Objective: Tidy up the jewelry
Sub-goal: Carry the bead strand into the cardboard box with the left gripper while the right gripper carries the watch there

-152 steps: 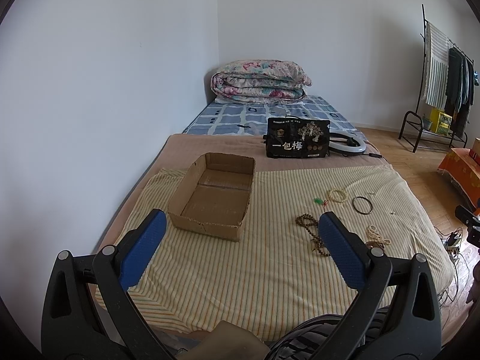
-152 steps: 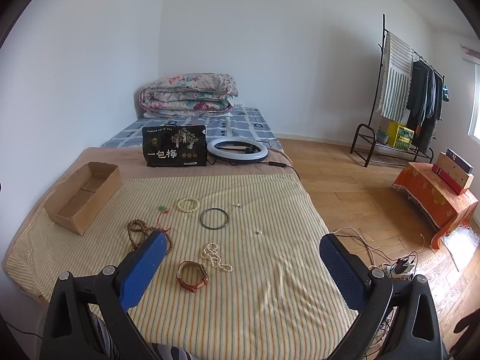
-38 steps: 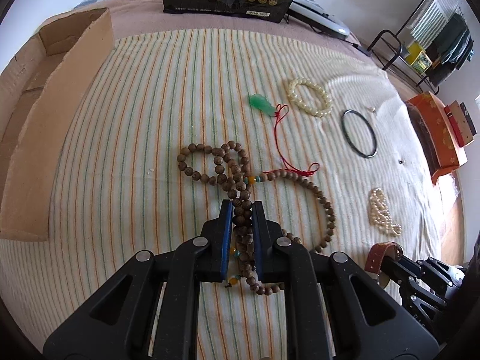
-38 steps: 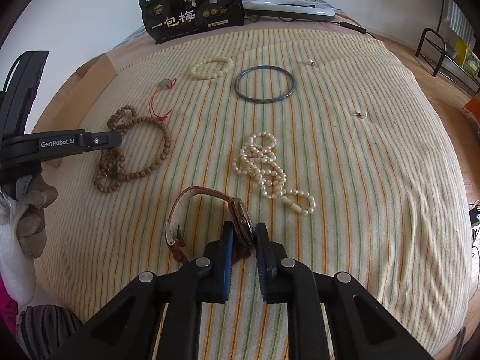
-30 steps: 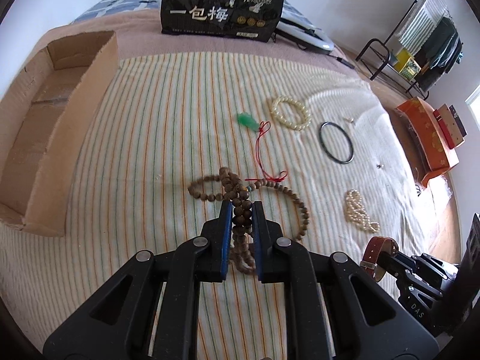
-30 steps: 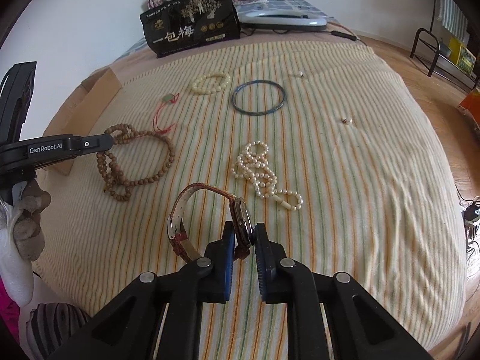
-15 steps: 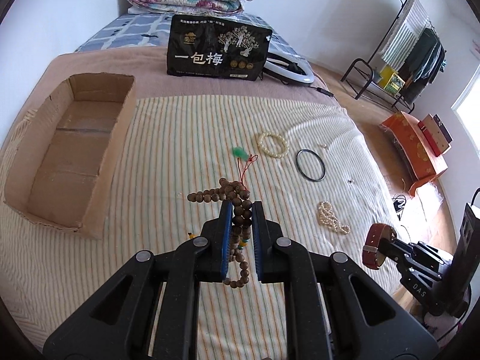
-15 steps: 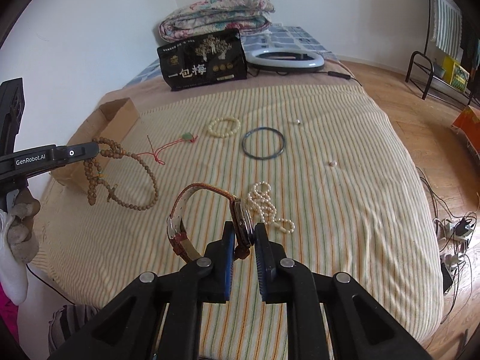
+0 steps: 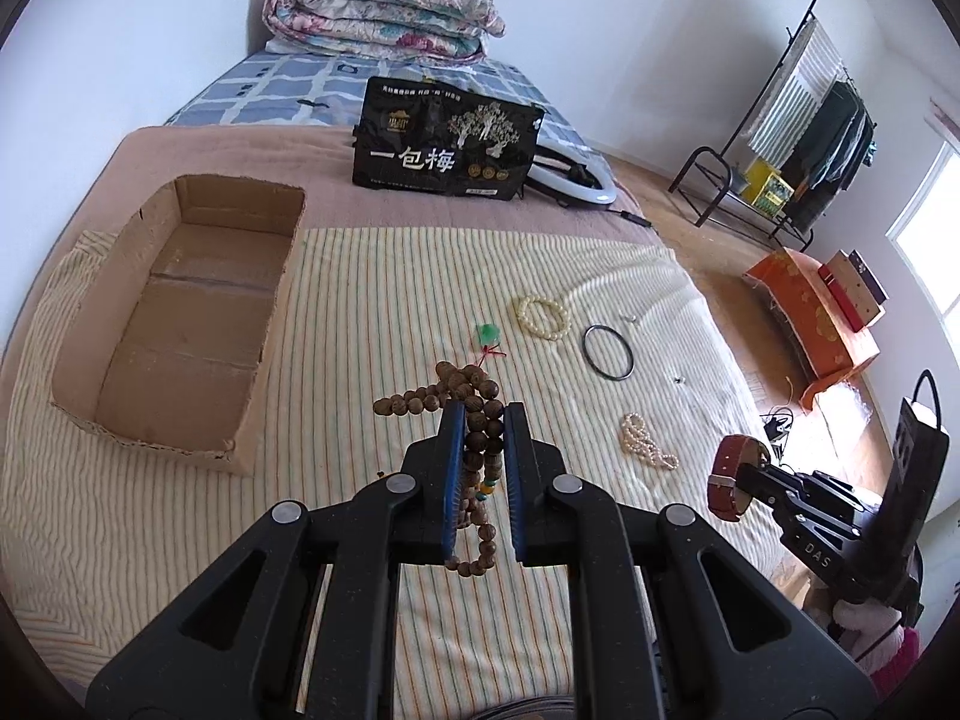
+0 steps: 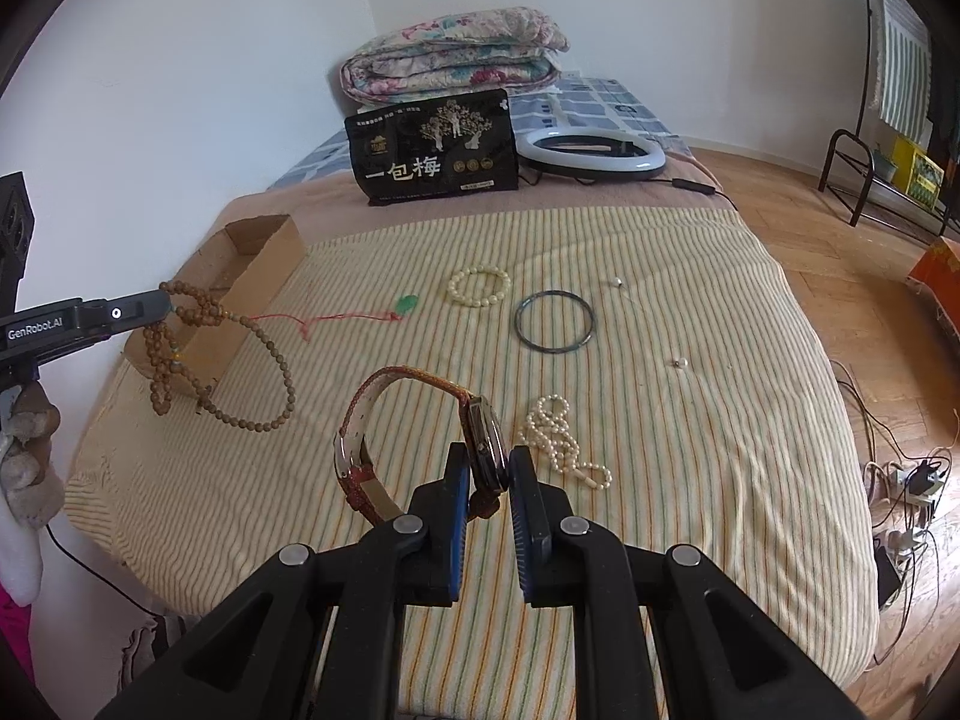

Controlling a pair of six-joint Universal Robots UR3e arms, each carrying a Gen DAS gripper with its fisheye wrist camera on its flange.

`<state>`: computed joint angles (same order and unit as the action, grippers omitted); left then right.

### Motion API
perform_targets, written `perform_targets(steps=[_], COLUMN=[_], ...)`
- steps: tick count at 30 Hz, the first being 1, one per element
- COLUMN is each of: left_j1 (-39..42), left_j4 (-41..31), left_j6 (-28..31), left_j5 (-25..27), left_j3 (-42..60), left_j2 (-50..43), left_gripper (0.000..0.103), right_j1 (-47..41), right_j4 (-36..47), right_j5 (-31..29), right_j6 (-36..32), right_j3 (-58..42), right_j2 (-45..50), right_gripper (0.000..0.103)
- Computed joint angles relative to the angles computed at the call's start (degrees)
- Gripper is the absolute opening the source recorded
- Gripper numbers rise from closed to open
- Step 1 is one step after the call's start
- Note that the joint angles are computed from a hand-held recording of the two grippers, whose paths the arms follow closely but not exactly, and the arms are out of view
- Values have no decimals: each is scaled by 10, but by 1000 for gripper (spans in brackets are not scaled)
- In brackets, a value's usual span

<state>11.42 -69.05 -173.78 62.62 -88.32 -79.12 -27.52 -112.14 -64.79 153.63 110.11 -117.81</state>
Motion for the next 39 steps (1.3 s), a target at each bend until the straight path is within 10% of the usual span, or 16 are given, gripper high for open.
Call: perform_targets(steps=[18, 39], left_j1=[131, 275], left_j4=[-85, -55], left_j6=[68, 143], left_j5=[-67, -77], left_j3=[68, 60], left_j2=[40, 9], left_gripper=[11, 11], right_j1=[72, 337], right_j4=[-33, -109], right_j5=[-6, -110], right_j6=[54, 188], right_j3=[-63, -398], right_j2=[50, 396], right_gripper=[11, 11])
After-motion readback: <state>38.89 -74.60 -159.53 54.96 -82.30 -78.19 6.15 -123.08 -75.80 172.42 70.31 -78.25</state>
